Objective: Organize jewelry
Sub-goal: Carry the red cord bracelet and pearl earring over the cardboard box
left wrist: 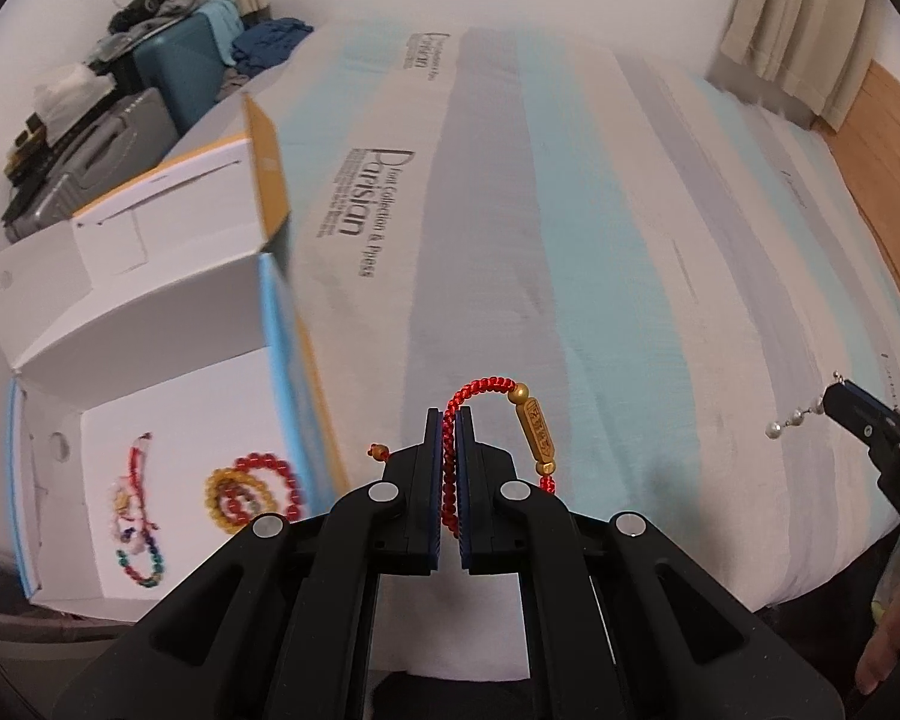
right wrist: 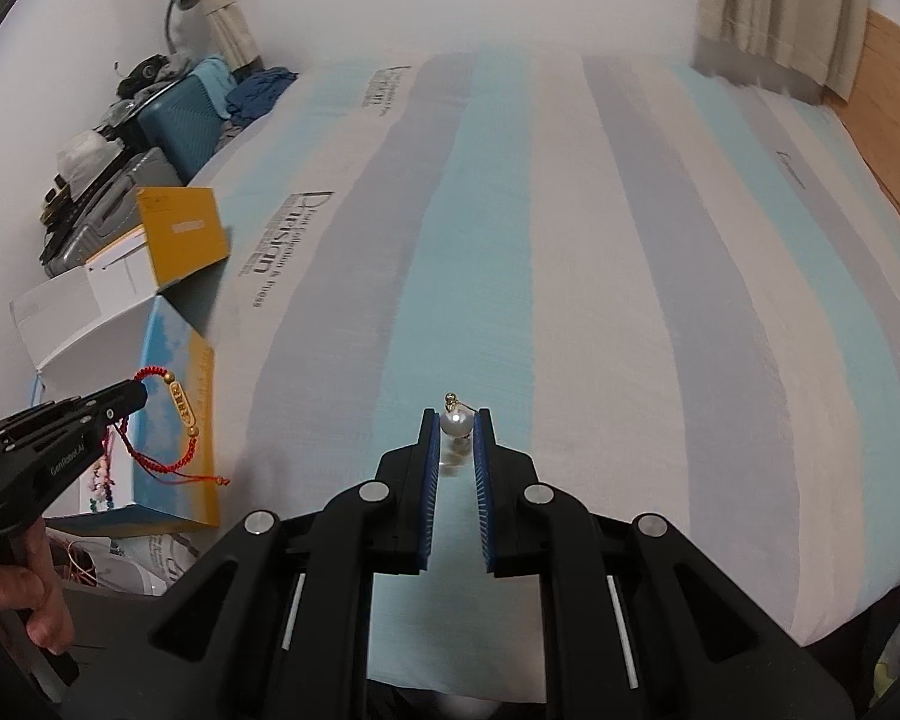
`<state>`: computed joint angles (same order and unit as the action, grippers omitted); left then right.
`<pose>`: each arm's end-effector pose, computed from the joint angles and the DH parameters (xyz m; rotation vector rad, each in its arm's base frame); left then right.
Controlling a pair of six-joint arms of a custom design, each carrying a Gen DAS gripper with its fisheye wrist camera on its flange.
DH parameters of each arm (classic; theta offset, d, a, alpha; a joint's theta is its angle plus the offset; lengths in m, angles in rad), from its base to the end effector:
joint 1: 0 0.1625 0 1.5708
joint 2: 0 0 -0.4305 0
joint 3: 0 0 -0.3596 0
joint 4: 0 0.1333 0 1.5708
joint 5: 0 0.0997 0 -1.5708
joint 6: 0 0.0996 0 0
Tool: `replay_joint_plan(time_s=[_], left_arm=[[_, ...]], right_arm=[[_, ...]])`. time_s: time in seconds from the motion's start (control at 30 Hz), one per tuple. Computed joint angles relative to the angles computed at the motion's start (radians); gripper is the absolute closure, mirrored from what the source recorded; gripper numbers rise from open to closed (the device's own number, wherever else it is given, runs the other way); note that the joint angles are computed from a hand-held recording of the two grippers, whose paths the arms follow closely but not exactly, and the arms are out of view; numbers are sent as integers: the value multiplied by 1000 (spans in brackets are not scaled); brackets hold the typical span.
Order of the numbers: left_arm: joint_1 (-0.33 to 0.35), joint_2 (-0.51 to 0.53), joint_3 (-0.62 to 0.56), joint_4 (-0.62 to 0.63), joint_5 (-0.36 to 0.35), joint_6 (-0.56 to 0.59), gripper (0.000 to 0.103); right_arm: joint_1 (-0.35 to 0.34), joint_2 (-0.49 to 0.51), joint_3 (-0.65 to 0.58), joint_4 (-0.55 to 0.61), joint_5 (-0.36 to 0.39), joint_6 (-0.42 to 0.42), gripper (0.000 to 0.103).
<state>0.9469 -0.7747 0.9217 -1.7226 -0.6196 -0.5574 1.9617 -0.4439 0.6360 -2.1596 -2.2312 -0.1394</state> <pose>-0.2720 -0.7448 0.3536 0.0727 2.2699 -0.6559 0.3960 -0.7714 0.2447 0.4834 -2.4300 0.5991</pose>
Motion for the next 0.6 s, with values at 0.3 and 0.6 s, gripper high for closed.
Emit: replay_joint_plan(time_s=[0.3, 0.6], left_arm=[[5, -109, 83, 3, 31, -33, 100], [11, -207, 141, 32, 69, -78, 100]], right_arm=[[51, 84, -112, 54, 20, -11, 92], [93, 177, -245, 120, 55, -18, 92]])
